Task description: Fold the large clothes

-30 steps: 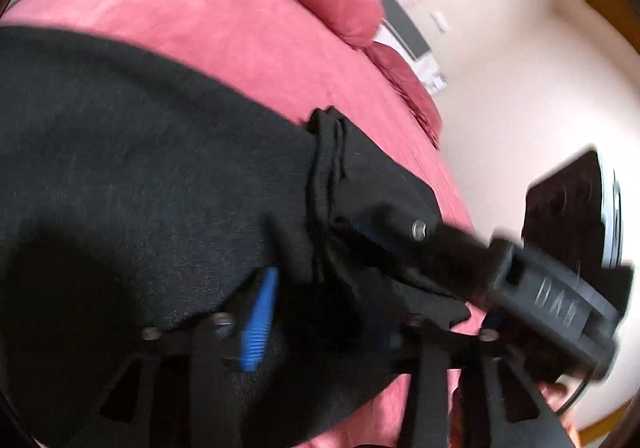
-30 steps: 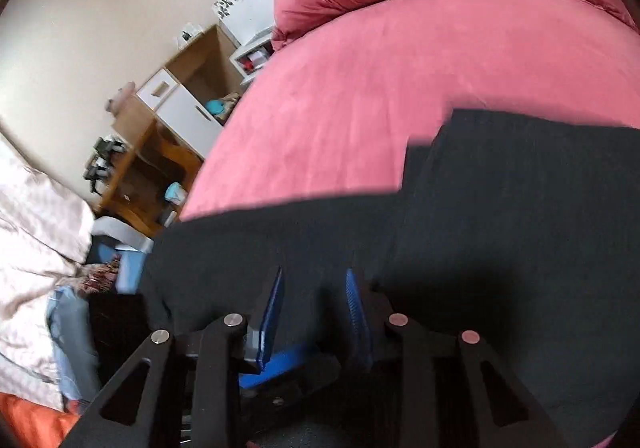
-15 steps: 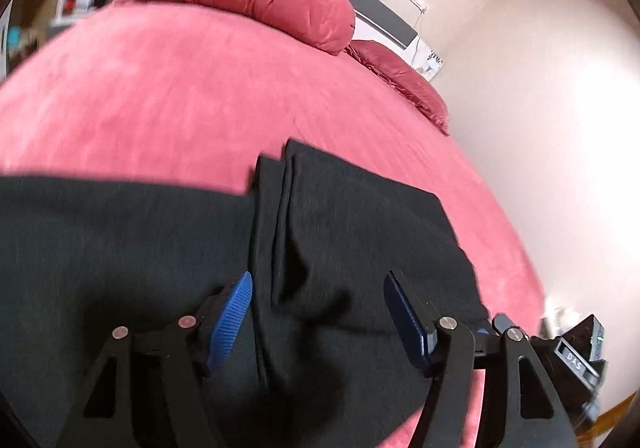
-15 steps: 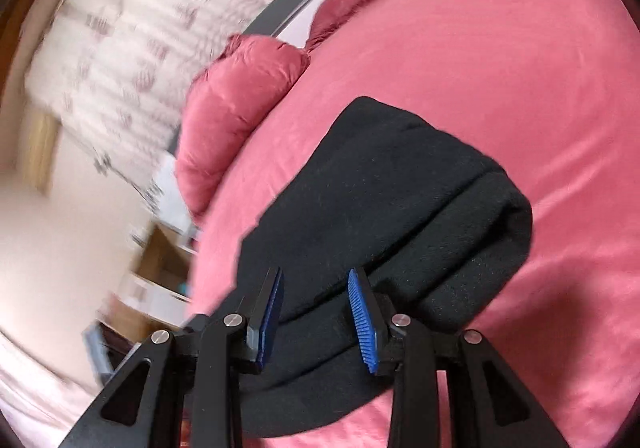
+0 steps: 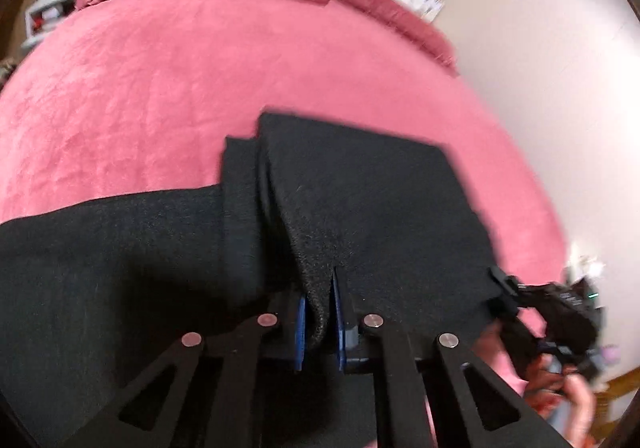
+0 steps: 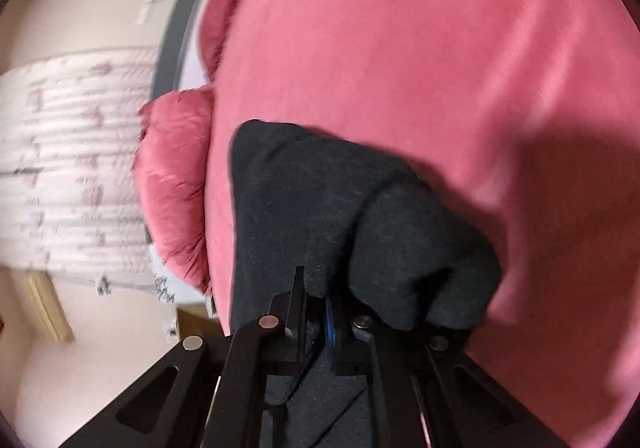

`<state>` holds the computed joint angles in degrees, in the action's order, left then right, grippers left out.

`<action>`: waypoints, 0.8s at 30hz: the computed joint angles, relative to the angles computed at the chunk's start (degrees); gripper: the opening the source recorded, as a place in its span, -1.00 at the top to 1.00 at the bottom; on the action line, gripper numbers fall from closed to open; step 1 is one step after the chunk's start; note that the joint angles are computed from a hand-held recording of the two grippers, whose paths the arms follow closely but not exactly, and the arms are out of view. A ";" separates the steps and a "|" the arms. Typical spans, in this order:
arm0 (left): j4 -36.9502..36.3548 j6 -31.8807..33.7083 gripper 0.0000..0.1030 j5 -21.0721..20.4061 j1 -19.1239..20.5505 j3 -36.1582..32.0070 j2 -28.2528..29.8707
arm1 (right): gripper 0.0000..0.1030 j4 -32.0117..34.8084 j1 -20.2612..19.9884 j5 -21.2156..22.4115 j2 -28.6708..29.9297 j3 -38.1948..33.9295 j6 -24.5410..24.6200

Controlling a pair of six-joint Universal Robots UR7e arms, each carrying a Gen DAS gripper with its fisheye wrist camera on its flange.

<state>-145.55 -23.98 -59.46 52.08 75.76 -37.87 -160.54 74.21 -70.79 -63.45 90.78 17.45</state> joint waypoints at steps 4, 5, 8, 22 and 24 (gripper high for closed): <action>-7.11 -1.57 0.79 -3.14 -1.93 7.41 -5.20 | 0.88 -1.06 -0.15 3.81 -4.85 2.88 -6.65; -7.96 -1.64 0.79 -2.24 -2.48 9.38 -6.05 | 0.88 0.53 -0.17 3.46 -5.52 3.06 -7.87; -4.29 -0.96 0.79 2.95 -2.30 10.65 -4.59 | 0.88 5.26 -0.06 -2.26 -5.48 3.87 -11.45; -3.08 -11.71 -0.58 4.05 1.01 9.29 -3.72 | 0.28 -5.05 -2.23 1.04 -6.92 11.26 -16.11; 1.67 -11.52 -0.31 4.85 1.00 5.81 -2.22 | 0.28 -9.53 -3.37 5.00 -7.17 14.27 -17.54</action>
